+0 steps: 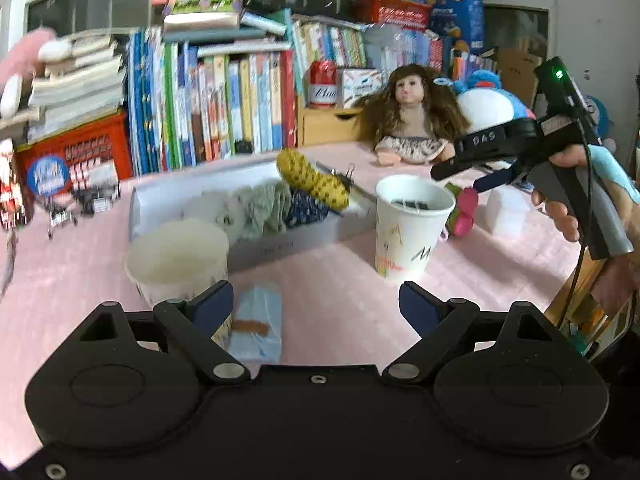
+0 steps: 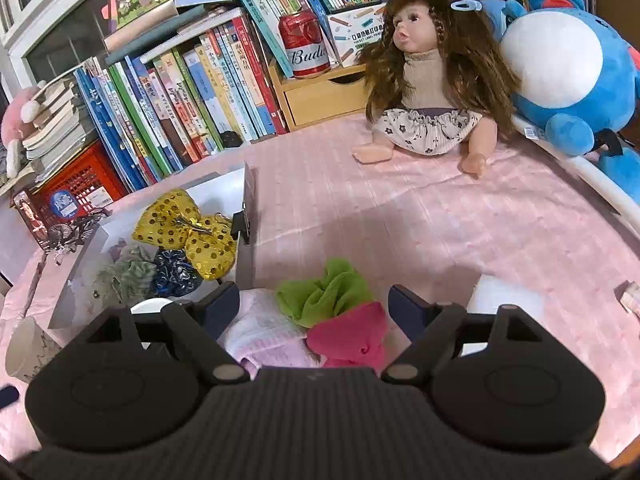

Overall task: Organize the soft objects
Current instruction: 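Move the right gripper to the green and pink scrunchies while the left gripper approaches the blue taped packet, then close the right gripper on the scrunchies while the left gripper grasps the blue packet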

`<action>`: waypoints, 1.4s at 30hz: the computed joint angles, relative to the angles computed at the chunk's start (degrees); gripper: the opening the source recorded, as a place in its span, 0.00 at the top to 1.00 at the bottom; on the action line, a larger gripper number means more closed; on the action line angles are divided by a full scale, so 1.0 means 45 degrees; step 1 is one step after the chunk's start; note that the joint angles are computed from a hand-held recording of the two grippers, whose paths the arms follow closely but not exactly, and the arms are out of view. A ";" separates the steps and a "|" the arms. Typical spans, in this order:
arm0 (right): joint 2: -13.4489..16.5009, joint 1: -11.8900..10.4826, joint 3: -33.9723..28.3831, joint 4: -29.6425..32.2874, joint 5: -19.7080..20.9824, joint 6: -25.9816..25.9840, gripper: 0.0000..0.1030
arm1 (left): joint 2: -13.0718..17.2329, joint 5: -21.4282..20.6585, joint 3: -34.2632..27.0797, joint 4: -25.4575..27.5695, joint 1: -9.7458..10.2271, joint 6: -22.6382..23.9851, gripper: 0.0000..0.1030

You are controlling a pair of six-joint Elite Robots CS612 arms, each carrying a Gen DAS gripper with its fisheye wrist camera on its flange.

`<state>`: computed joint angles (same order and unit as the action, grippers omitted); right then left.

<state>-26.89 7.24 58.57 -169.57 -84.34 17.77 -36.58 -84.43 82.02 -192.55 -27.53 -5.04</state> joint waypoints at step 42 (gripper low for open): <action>0.0678 0.0233 -0.1106 0.0837 -0.1133 -0.0550 0.55 | 0.1272 0.1897 -0.1275 0.0974 -0.0380 -0.2557 0.63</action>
<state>-23.83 8.29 53.60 -165.80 -89.44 15.29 -30.86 -75.90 76.28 -188.17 -29.24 -16.55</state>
